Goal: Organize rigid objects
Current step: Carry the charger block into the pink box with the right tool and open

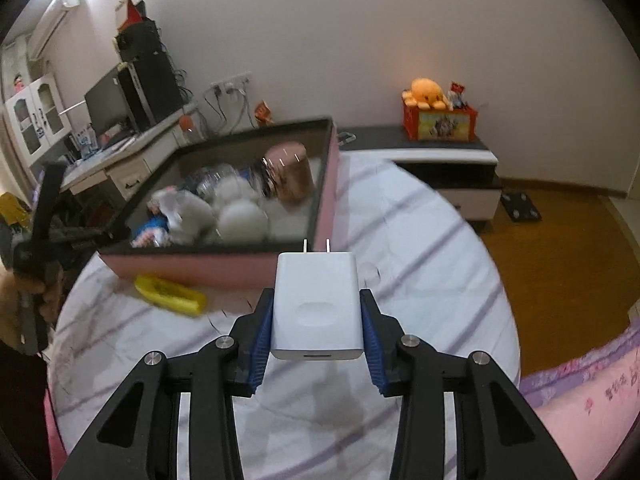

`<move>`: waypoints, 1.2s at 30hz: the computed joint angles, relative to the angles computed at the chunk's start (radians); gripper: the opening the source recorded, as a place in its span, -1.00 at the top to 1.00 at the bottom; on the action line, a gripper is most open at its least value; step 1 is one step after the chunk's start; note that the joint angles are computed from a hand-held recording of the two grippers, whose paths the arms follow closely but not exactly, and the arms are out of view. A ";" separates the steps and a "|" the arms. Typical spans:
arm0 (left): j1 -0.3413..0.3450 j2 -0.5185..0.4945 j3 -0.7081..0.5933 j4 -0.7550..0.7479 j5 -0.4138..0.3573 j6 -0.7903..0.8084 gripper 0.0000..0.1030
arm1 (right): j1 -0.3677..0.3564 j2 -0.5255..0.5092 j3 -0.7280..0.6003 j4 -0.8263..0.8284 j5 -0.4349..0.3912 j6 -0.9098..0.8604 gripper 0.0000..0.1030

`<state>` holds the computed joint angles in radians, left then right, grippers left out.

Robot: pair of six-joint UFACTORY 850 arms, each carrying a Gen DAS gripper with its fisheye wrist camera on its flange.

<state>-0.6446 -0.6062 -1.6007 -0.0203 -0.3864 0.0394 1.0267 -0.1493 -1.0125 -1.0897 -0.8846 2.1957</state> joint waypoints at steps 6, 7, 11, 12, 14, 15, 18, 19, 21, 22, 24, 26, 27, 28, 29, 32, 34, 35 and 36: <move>0.001 0.001 0.003 -0.014 0.003 0.004 0.78 | -0.076 -0.044 -0.100 -0.002 0.027 -0.160 0.20; 0.001 0.002 0.003 -0.015 0.004 0.005 0.78 | -0.085 -0.055 -0.114 -0.001 0.032 -0.181 0.20; 0.003 0.002 0.004 -0.029 0.004 0.017 0.77 | -0.151 -0.125 -0.186 0.067 0.065 -0.317 0.20; 0.003 0.002 0.004 -0.031 0.005 0.019 0.77 | -0.161 -0.137 -0.196 0.078 0.071 -0.334 0.20; 0.004 0.003 0.005 -0.042 0.005 0.030 0.76 | -0.175 -0.161 -0.220 0.103 0.072 -0.379 0.20; 0.004 0.002 0.004 -0.047 0.004 0.036 0.75 | -0.179 -0.165 -0.224 0.110 0.078 -0.390 0.20; 0.005 0.001 0.002 -0.049 0.004 0.040 0.75 | -0.190 -0.176 -0.227 0.120 0.095 -0.398 0.20; 0.006 0.002 0.003 -0.051 0.005 0.042 0.75 | -0.192 -0.177 -0.226 0.120 0.093 -0.396 0.19; 0.005 0.001 0.002 -0.049 0.004 0.039 0.74 | -0.192 -0.176 -0.221 0.115 0.096 -0.388 0.19; 0.005 0.002 0.003 -0.051 0.004 0.043 0.74 | -0.191 -0.174 -0.220 0.111 0.094 -0.383 0.19; 0.006 0.000 0.000 -0.048 0.002 0.041 0.74 | -0.189 -0.167 -0.215 0.099 0.096 -0.374 0.19; 0.005 -0.002 -0.002 -0.041 0.001 0.032 0.74 | -0.183 -0.157 -0.212 0.093 0.094 -0.372 0.19; 0.004 -0.001 -0.001 -0.036 0.003 0.025 0.74 | -0.179 -0.151 -0.208 0.086 0.088 -0.367 0.19; 0.003 0.000 0.001 -0.032 0.004 0.020 0.74 | -0.174 -0.142 -0.202 0.078 0.081 -0.357 0.19; 0.003 0.001 0.003 -0.030 0.006 0.018 0.73 | -0.167 -0.133 -0.194 0.067 0.067 -0.339 0.19; 0.001 0.003 0.006 -0.012 0.010 -0.002 0.74 | -0.148 -0.114 -0.182 0.072 0.002 -0.332 0.06; -0.001 0.002 0.003 0.009 0.007 -0.025 0.74 | -0.143 -0.107 -0.175 0.099 -0.044 -0.345 0.02; -0.002 0.001 0.002 0.019 0.006 -0.038 0.74 | -0.143 -0.101 -0.167 0.108 -0.050 -0.346 0.02; -0.002 0.002 0.003 0.017 0.006 -0.041 0.74 | -0.146 -0.092 -0.153 0.116 -0.038 -0.343 0.02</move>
